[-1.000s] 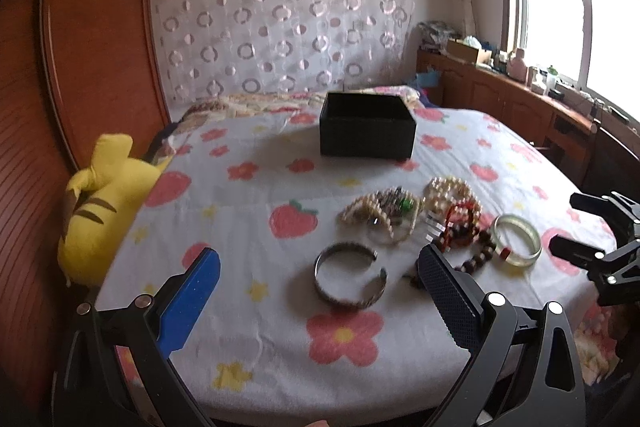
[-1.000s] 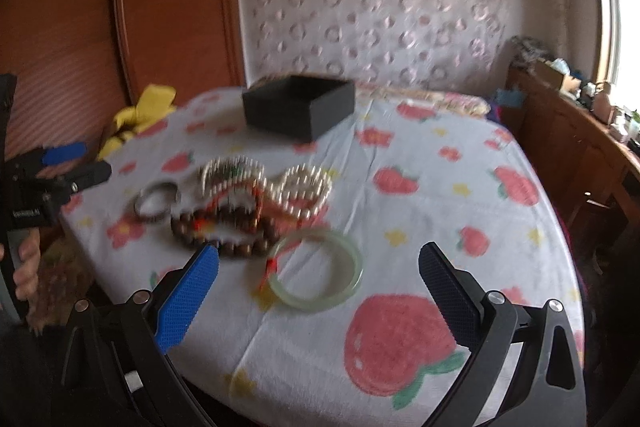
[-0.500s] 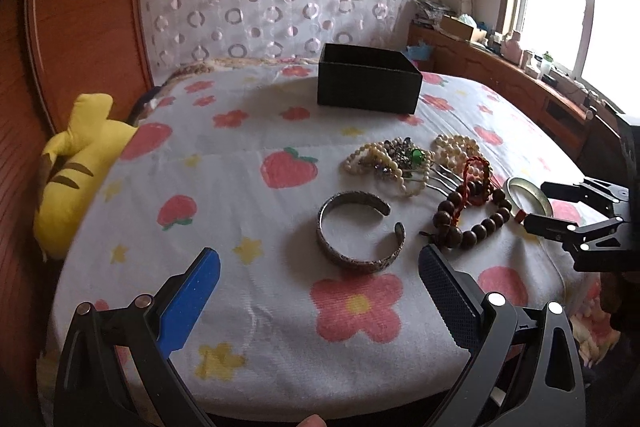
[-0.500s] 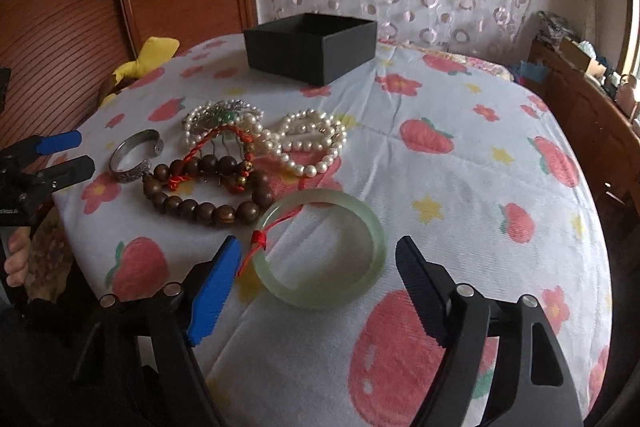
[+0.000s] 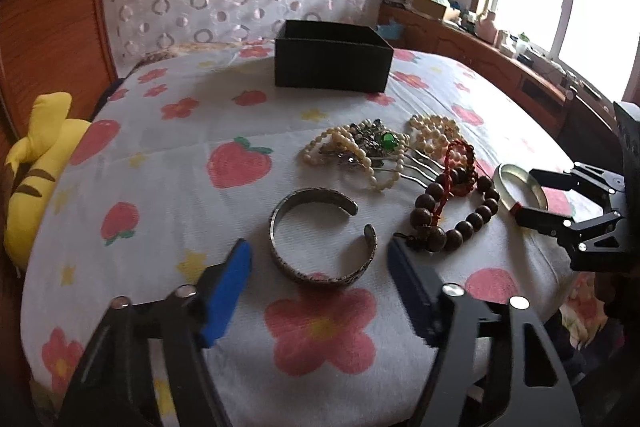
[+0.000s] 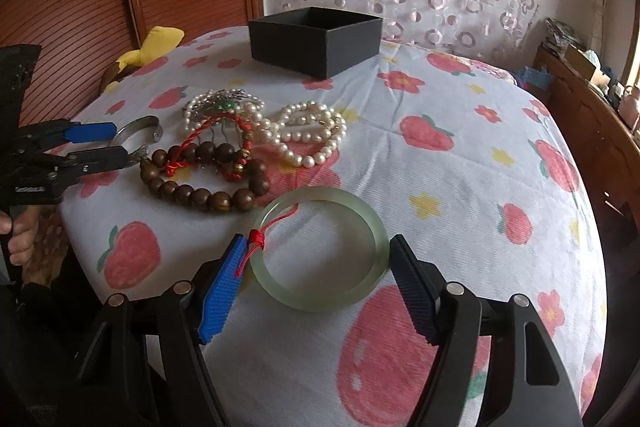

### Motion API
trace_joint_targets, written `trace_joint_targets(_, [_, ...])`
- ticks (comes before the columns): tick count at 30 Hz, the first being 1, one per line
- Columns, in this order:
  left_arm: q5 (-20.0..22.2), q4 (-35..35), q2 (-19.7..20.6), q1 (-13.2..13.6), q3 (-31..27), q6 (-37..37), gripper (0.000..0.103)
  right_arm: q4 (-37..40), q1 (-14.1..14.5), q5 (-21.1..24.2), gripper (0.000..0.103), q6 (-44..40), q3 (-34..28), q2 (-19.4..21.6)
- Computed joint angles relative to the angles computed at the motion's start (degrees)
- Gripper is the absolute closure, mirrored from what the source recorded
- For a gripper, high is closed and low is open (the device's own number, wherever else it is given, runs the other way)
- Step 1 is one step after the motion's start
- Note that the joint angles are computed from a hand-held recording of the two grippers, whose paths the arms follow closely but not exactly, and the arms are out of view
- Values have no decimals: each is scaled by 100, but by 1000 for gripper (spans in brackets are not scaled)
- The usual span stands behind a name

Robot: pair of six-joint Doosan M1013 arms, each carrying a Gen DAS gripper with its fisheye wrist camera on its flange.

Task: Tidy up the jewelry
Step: 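Grasp the silver cuff bangle with the left tool while the right tool grasps the jade bangle, then carry the silver cuff into the black box with the left tool while the right drops the jade bangle in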

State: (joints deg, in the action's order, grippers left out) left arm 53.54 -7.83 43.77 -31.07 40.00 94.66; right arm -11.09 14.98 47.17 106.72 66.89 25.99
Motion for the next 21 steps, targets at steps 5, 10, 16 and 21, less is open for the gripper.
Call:
trace_joint_targets(5, [73,-8,80,-13,-134,116,40,-21,-8,-44,28,48,20,-4])
trace_joint_targets(10, [78,57,112,-24,-189,212,46,-34,-9,-53,28,62,-7,16])
trace_joint_targets(16, [-93,-221,21,6,-25,389,47,-22,-14,-112,28,35,9,4])
trace_joint_targets(21, [-342,-391,-57,25,9,421,47,-23,-12,-230,29,62,61,-35])
